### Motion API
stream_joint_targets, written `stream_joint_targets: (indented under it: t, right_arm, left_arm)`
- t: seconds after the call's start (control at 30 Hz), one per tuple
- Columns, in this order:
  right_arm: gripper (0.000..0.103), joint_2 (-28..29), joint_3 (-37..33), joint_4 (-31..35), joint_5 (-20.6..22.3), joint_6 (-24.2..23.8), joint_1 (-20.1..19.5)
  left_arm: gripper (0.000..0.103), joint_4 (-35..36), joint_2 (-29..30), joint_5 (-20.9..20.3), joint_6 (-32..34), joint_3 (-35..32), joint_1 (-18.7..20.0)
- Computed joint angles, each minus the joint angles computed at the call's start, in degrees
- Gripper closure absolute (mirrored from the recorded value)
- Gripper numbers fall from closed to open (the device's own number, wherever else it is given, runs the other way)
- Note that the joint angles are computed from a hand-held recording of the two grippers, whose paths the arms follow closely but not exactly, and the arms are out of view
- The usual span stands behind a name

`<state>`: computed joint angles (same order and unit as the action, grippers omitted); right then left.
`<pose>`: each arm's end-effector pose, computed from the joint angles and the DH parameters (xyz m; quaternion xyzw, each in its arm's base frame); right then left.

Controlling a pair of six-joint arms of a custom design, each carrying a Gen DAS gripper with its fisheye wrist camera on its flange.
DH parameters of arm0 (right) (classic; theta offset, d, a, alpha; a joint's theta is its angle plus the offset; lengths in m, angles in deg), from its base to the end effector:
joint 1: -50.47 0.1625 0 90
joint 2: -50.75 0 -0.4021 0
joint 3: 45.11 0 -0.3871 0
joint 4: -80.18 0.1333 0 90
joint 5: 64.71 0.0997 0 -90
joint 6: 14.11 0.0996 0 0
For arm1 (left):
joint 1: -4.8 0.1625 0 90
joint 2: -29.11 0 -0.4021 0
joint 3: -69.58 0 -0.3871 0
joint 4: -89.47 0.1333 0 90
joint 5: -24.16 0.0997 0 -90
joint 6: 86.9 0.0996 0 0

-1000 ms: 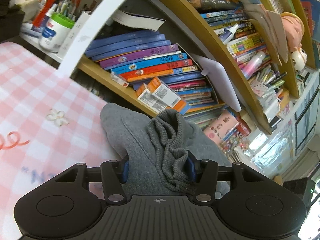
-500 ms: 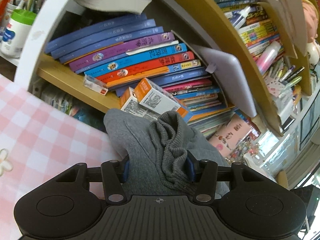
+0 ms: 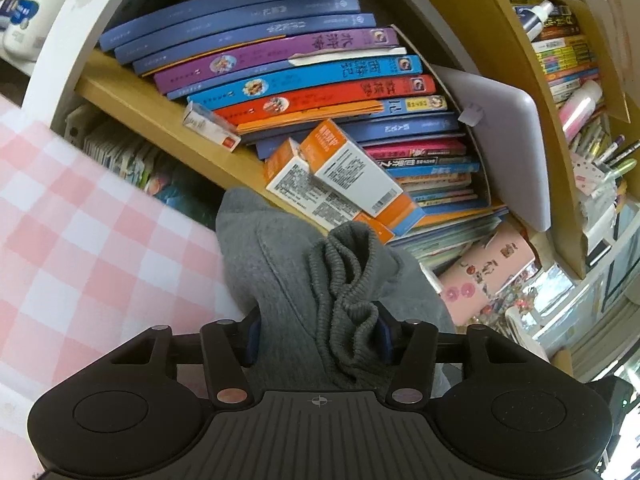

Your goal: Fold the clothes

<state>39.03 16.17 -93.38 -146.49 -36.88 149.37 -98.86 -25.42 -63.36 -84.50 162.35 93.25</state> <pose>0.2668 -0.7503 -0.0764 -0.2804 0.9119 -0.2978 0.0328 0.1193 -0.6768 0.2872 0.0190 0.8653 -0.5004 0.0224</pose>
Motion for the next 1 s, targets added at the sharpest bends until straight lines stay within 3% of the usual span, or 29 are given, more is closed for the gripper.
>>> stream_joint_targets:
  t: [0.07, 0.17, 0.23, 0.3, 0.63, 0.87, 1.0]
  right_arm:
    - [0.063, 0.2, 0.0, -0.3, -0.9, 0.3, 0.0]
    - [0.047, 0.1, 0.8, -2.5, -2.2, 0.6, 0.0]
    - [0.034, -0.5, 2.4, -4.6, -2.8, 0.9, 0.0]
    - [0.032, -1.4, 4.4, -6.6, -3.2, 1.2, -0.2]
    - [0.03, -7.9, 18.6, -15.2, -2.1, -0.9, -0.5]
    - [0.028, -12.4, 29.4, -20.8, -1.4, -5.5, 0.0]
    - [0.024, -13.3, 35.0, -28.8, -4.1, -10.9, 1.2]
  left_arm:
    - [0.04, -0.5, 0.1, 0.5, -0.2, 0.3, 0.0]
    - [0.022, -3.4, 0.1, 3.5, 0.5, 1.5, -0.8]
    - [0.017, -6.4, -0.3, 4.9, 1.5, 3.0, -1.2]
    - [0.012, -9.8, -0.7, 6.0, 2.8, 4.7, -1.5]
    - [0.009, -21.6, -5.5, 8.3, 3.4, 15.1, -2.9]
    - [0.006, -28.4, -8.0, 9.3, 7.0, 23.4, -5.3]
    - [0.004, -33.3, -8.4, 10.7, 11.3, 27.8, -7.6]
